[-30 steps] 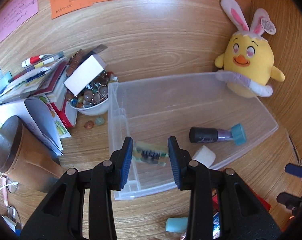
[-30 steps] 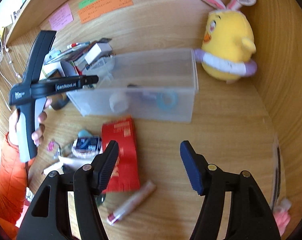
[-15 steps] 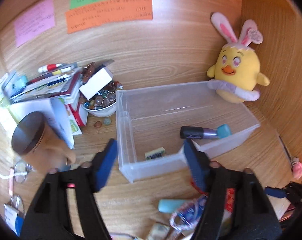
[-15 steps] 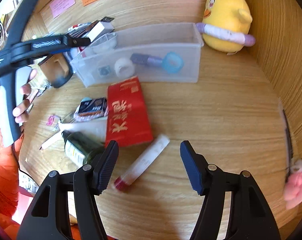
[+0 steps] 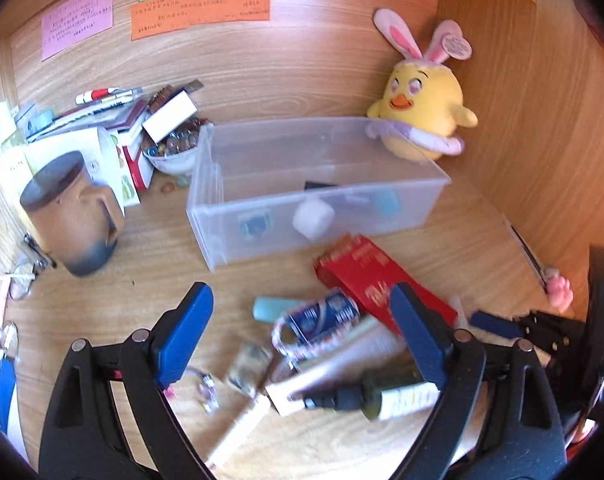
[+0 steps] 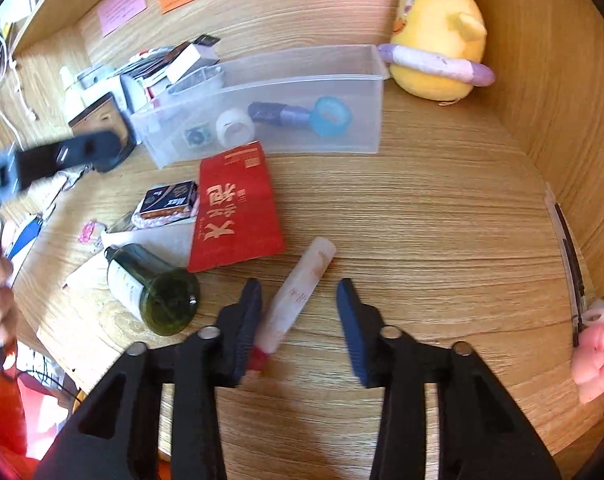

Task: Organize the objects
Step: 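Grasp the white red-capped tube with the right tool while the left grasps the green bottle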

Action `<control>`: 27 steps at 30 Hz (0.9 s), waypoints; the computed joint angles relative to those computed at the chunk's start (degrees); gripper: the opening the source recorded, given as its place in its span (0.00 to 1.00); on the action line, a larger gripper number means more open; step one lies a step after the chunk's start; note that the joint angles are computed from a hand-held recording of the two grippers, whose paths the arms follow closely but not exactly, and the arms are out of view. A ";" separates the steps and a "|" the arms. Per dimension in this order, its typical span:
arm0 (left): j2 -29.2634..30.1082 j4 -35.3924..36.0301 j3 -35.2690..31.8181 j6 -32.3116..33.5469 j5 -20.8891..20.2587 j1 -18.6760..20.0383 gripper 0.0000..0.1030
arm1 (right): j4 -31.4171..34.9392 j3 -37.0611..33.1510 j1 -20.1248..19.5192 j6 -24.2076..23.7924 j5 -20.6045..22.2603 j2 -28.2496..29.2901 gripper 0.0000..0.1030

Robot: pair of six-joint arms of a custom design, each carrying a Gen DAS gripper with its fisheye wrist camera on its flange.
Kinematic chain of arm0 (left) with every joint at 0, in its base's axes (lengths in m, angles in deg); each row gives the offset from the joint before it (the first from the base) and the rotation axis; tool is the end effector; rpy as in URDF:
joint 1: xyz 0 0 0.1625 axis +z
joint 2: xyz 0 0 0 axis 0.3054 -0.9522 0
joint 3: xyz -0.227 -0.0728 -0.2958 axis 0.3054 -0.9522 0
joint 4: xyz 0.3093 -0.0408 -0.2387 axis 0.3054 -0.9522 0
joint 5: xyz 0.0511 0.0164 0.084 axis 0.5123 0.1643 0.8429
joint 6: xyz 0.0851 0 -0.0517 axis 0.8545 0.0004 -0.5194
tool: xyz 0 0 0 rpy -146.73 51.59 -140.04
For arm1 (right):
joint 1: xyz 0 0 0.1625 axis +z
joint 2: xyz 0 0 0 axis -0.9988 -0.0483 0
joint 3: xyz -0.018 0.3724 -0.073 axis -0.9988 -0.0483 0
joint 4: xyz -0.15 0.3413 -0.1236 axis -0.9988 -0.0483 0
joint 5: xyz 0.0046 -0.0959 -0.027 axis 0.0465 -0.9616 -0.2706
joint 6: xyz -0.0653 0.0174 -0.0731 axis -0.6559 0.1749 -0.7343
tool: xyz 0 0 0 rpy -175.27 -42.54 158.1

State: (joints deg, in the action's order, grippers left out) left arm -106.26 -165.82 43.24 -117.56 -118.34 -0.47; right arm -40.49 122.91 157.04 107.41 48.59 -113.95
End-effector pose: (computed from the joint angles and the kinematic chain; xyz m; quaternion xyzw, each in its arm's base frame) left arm -0.3114 -0.3124 0.0319 0.2739 0.8746 -0.2937 0.2716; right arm 0.0273 -0.2706 0.2164 0.1599 -0.9002 0.3034 0.2684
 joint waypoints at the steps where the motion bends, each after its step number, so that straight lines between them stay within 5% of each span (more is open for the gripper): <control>1: -0.08 0.54 0.30 -0.81 -0.34 -0.52 0.89 | -0.19 0.17 -0.46 -0.18 -0.30 -0.43 0.23; 4: -0.30 -2.20 2.28 -1.18 -3.34 -2.10 0.93 | -0.35 0.36 -1.79 -0.86 -1.33 -1.23 0.14; 15: 5.23 -2.41 2.32 -4.70 -7.94 -3.99 0.94 | 0.20 0.69 -5.09 -1.36 -3.56 -3.78 0.14; 22: 8.25 -4.00 1.87 -5.46 -6.03 -4.46 0.93 | -0.12 1.71 -5.93 -2.66 -4.34 -5.24 0.14; 24: 8.51 -4.20 1.95 -5.77 -5.88 -4.35 0.81 | 0.00 1.70 -5.73 -2.66 -4.55 -5.49 0.13; 27: 8.44 -5.61 2.43 -5.93 -6.42 -3.85 0.81 | 0.43 1.58 -5.34 -2.72 -5.00 -6.02 0.14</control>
